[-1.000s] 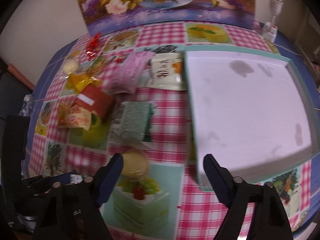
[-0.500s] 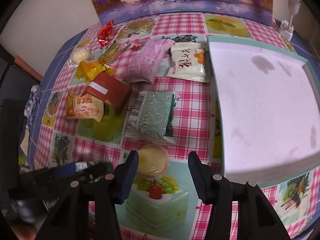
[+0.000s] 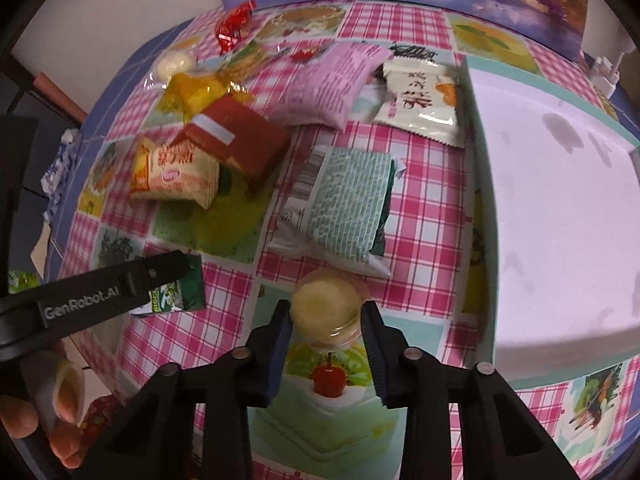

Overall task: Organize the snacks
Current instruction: 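Grasp the green-white biscuit box with the left tool while the right tool grasps the yellow jelly cup, then lift the biscuit box with the left tool while the right tool lifts the jelly cup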

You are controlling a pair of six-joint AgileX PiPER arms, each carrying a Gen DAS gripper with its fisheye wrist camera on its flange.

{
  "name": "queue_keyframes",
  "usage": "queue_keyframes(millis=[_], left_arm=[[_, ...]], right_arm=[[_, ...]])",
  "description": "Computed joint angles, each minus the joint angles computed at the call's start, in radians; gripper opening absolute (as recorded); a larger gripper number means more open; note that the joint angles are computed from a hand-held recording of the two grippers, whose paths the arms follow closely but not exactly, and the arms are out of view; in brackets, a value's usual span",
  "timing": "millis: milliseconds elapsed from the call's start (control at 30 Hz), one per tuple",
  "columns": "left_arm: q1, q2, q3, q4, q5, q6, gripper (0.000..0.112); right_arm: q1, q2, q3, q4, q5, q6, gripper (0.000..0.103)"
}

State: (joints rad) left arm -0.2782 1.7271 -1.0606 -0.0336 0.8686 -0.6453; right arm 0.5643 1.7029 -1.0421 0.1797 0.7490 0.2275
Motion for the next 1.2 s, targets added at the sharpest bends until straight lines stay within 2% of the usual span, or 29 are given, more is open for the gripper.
queue_keyframes(millis=[233, 500, 633, 767, 800, 933, 1000, 1067, 1200], left_arm=[[-0.086, 0.025, -0.048, 0.033, 0.054, -0.083, 0.07], [-0.127, 0.03, -0.062, 0.048, 0.056, -0.125, 0.068], [-0.14, -0.013, -0.017, 0.052, 0.029, -0.148, 0.066], [-0.135, -0.045, -0.014, 0.062, 0.035, -0.152, 0.066], [-0.139, -0.064, -0.031, 0.064, 0.065, -0.157, 0.066], [-0.146, -0.122, -0.04, 0.08, 0.104, -0.172, 0.066], [-0.157, -0.149, -0.044, 0.091, 0.118, -0.185, 0.066], [-0.171, -0.159, -0.055, 0.099, 0.131, -0.198, 0.066], [-0.196, -0.146, -0.069, 0.109, 0.132, -0.214, 0.066]], right_arm=[[0.014, 0.003, 0.002, -0.022, -0.01, 0.012, 0.037], [0.029, 0.009, 0.0, -0.041, -0.02, 0.025, 0.036], [0.014, -0.007, 0.009, -0.01, -0.015, -0.014, 0.036], [-0.005, -0.026, 0.018, 0.02, -0.015, -0.042, 0.036], [-0.009, -0.029, 0.02, 0.025, -0.015, -0.044, 0.036], [-0.042, -0.069, 0.037, 0.059, -0.013, -0.083, 0.035], [-0.057, -0.093, 0.044, 0.082, -0.014, -0.104, 0.033], [-0.073, -0.117, 0.054, 0.107, -0.018, -0.13, 0.017], [-0.085, -0.121, 0.052, 0.117, -0.014, -0.131, 0.016]])
